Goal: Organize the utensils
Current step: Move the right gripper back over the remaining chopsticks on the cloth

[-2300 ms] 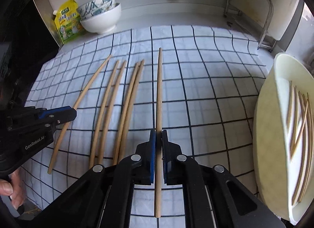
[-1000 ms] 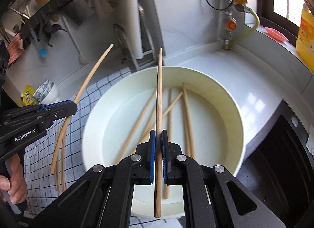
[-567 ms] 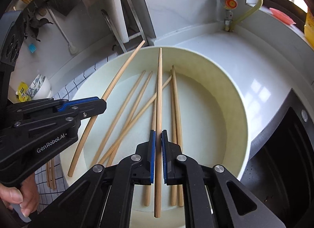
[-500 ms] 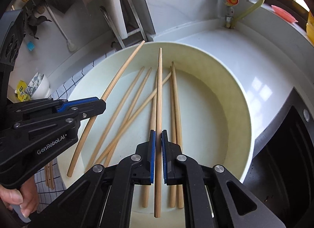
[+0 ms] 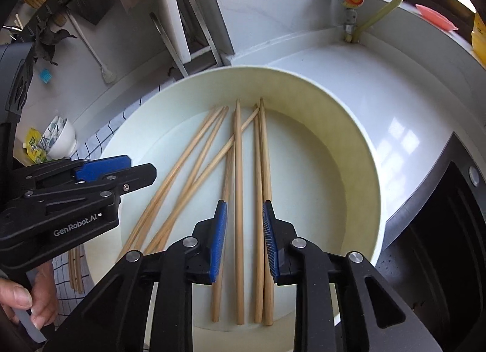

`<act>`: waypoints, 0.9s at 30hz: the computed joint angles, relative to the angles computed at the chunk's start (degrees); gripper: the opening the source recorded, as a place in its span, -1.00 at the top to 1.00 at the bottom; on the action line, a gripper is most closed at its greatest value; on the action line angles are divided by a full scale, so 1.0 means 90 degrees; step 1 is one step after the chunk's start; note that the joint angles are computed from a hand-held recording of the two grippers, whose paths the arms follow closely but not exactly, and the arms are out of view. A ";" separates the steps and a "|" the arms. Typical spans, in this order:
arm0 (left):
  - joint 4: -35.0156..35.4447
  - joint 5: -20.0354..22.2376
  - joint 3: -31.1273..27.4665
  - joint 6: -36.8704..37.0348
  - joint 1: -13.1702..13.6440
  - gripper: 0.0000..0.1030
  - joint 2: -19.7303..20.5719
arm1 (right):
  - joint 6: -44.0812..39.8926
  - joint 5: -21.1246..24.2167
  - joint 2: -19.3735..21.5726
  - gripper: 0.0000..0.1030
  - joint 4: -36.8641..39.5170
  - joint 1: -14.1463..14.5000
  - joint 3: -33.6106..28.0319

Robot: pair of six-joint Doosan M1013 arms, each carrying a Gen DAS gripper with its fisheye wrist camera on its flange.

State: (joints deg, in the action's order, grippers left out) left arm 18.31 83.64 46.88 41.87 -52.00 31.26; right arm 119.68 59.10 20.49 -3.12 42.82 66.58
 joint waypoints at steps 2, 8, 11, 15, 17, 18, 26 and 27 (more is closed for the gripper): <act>0.0100 0.0021 0.0035 -0.0093 -0.0012 0.10 -0.0057 | 0.0024 -0.0036 -0.0031 0.54 -0.0039 0.0015 0.0001; 0.0336 -0.0025 0.0386 -0.0447 -0.0084 -0.04 -0.0385 | 0.0055 -0.0031 -0.0114 0.47 -0.0240 0.0119 -0.0023; 0.0445 -0.0009 0.0605 -0.0599 -0.0129 -0.04 -0.0585 | 0.0071 0.0002 -0.0143 0.43 -0.0364 0.0201 -0.0067; 0.0631 -0.0012 0.0861 -0.0790 -0.0195 -0.08 -0.0831 | 0.0104 0.0045 -0.0160 0.41 -0.0517 0.0324 -0.0158; 0.0748 -0.0030 0.1018 -0.0909 -0.0227 -0.11 -0.0984 | 0.0107 0.0064 -0.0161 0.41 -0.0575 0.0401 -0.0220; 0.0795 -0.0042 0.1086 -0.0966 -0.0239 -0.12 -0.1047 | 0.0088 0.0076 -0.0152 0.40 -0.0597 0.0426 -0.0252; 0.1185 -0.0037 0.1756 -0.1437 -0.0326 -0.14 -0.1635 | -0.0145 0.0135 0.0004 0.37 -0.0663 0.0769 -0.0609; 0.1231 -0.0028 0.1877 -0.1530 -0.0333 -0.14 -0.1729 | -0.0194 0.0151 0.0040 0.37 -0.0657 0.0813 -0.0667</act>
State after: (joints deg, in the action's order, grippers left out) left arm 29.39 83.39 63.78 28.10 -55.00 15.70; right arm 117.93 60.46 20.85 -9.03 50.14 60.58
